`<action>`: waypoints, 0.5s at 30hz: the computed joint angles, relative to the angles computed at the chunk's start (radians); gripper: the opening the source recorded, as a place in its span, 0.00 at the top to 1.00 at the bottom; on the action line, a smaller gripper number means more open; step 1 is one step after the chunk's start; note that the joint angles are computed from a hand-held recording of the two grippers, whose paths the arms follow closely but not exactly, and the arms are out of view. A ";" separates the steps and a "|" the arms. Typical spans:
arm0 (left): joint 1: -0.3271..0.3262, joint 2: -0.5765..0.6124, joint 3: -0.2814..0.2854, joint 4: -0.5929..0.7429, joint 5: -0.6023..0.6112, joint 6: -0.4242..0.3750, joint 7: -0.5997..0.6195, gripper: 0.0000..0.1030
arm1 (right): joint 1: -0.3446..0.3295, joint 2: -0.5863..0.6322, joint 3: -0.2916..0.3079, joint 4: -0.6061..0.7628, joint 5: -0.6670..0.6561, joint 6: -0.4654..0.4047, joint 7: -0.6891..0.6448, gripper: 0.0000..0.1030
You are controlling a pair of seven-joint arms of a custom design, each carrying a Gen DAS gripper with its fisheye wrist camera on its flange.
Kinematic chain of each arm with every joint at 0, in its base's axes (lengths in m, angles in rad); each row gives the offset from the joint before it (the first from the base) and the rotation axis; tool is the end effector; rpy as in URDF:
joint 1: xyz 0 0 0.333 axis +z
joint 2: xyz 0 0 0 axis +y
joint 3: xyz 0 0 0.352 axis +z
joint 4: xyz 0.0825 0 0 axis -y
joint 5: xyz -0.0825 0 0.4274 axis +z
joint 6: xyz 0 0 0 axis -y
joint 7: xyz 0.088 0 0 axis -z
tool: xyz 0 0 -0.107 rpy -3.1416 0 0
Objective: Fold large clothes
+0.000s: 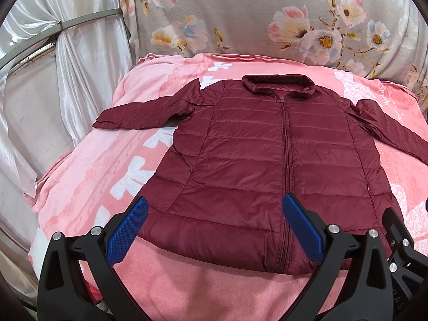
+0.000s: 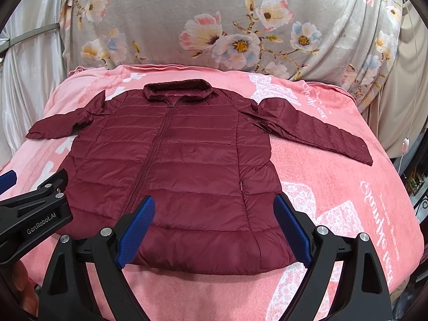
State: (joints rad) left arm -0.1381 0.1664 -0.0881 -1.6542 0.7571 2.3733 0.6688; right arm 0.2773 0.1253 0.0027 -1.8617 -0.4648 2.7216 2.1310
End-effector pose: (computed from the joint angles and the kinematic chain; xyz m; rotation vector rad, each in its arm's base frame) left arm 0.6906 -0.1463 0.5991 -1.8773 1.4243 -0.4636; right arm 0.6543 0.2052 0.5506 -1.8236 1.6937 -0.7474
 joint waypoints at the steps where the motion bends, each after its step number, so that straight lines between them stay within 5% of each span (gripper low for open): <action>1: 0.000 0.001 0.000 0.002 -0.002 -0.002 0.001 0.05 | 0.000 0.001 0.000 0.004 0.001 -0.004 -0.002 0.15; 15: -0.002 0.007 0.002 0.005 -0.004 -0.003 0.002 0.05 | 0.001 0.005 -0.001 0.009 0.005 -0.005 -0.006 0.15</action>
